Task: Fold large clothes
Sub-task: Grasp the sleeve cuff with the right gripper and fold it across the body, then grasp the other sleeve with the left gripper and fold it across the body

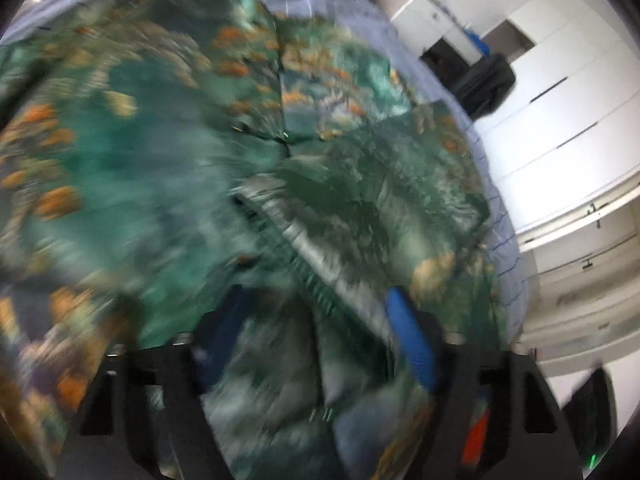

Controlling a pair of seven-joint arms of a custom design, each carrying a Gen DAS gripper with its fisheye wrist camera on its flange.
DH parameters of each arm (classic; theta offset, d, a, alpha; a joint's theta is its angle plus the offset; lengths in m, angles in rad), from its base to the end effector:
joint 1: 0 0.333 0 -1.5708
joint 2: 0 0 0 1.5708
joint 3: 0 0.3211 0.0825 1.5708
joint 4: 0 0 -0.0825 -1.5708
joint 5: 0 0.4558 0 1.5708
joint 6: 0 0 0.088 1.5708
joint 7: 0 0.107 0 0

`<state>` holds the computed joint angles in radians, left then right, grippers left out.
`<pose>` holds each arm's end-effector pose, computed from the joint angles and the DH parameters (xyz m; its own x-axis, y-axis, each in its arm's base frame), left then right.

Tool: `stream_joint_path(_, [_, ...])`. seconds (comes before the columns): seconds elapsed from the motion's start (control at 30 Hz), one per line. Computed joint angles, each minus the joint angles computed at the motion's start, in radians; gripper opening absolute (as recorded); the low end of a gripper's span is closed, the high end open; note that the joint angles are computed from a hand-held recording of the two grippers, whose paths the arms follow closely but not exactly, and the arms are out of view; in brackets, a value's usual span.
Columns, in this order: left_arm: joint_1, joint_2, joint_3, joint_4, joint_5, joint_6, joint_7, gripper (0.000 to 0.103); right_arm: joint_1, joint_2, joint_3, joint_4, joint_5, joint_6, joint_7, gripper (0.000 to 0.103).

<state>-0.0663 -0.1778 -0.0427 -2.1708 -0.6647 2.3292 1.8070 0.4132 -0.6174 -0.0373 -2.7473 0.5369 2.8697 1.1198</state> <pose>0.5891 -0.0759 0.4833 -0.0552 -0.8674 0.4945 -0.9377 -0.1252 -0.3241 0.4239 0.1372 0.4436 0.4108 -0.8961 -0.1678 -0.6978 -0.1906 -0.6904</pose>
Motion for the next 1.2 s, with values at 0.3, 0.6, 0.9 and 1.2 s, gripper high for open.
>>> stream_joint_path(0.3, [-0.028,-0.075,-0.04,-0.013,0.275,0.057,-0.166,0.006,-0.039,-0.132,-0.007,-0.091,-0.004,-0.009,0.064,0.077])
stream_joint_path(0.6, [0.024,0.078,0.013,0.179,0.371,0.164,-0.121,0.006,-0.074,-0.015,-0.084,0.088,-0.042,0.076,-0.026,0.077])
stream_joint_path(0.9, [0.127,0.257,-0.03,0.254,0.514,0.229,-0.25,0.007,-0.241,0.509,-0.037,0.607,-0.092,-0.051,0.061,0.018])
stream_joint_path(1.2, [0.157,0.309,-0.051,0.244,0.551,0.297,-0.276,0.008,-0.309,0.939,0.029,1.085,-0.1,-0.195,0.121,0.018])
